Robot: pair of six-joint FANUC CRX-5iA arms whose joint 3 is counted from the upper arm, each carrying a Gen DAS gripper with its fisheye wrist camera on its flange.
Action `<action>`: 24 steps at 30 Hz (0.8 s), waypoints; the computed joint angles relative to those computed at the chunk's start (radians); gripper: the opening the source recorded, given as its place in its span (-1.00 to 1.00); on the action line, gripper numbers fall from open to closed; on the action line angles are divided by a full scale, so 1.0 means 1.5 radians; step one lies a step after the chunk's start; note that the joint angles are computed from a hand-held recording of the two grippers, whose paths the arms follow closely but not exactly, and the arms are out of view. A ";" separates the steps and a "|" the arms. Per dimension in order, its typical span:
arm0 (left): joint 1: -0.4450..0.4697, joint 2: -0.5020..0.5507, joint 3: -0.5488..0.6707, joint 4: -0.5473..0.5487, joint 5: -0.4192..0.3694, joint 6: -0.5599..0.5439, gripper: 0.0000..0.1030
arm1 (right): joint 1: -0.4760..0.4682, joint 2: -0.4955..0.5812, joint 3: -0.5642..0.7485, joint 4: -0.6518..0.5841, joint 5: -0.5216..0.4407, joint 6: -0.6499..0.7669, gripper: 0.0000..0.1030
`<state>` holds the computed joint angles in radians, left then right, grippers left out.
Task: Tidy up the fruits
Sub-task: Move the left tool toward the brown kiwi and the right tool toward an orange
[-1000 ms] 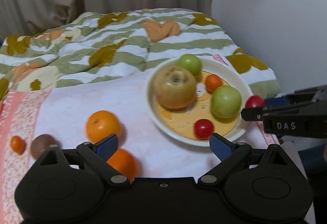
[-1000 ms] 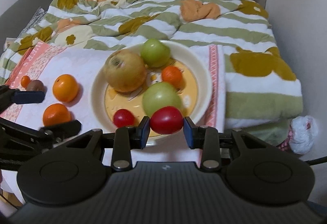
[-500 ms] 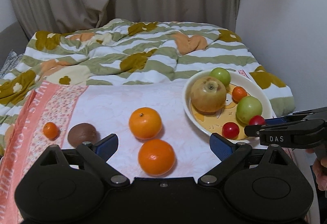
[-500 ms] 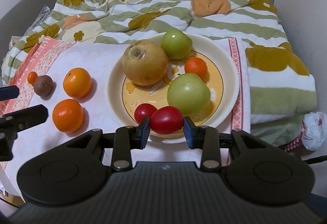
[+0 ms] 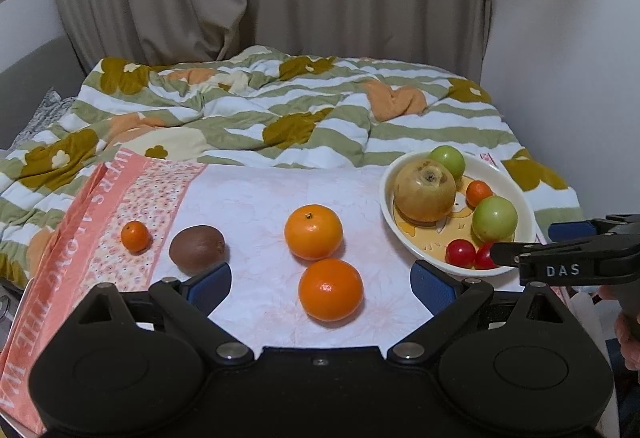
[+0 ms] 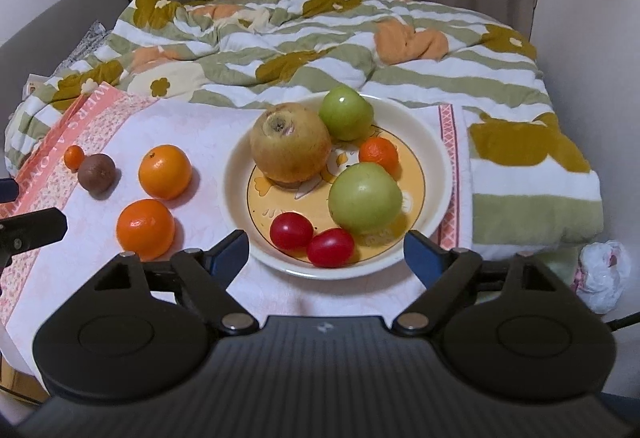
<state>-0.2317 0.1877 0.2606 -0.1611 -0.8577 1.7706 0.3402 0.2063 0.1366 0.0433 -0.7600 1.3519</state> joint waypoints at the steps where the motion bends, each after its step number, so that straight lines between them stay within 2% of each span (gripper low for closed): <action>1: -0.001 -0.006 -0.005 -0.003 0.003 0.006 0.91 | 0.001 -0.007 -0.005 0.003 0.001 0.000 0.94; 6: -0.018 -0.037 -0.022 -0.045 0.019 0.050 0.91 | 0.010 -0.032 -0.012 0.035 -0.032 -0.022 0.94; 10: -0.033 -0.069 -0.035 -0.088 0.022 0.094 0.91 | 0.008 -0.057 -0.015 0.012 -0.039 0.000 0.94; 17: -0.058 -0.119 -0.045 -0.207 -0.007 0.166 1.00 | 0.018 -0.098 -0.033 0.002 -0.023 0.008 0.95; 24: -0.016 -0.159 -0.075 -0.207 -0.001 0.147 1.00 | 0.041 -0.116 -0.036 0.012 -0.021 -0.008 1.00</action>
<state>-0.2560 -0.0515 0.1476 -0.4722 -0.8587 1.9908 0.4015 0.0324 0.0830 0.0616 -0.7918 1.3405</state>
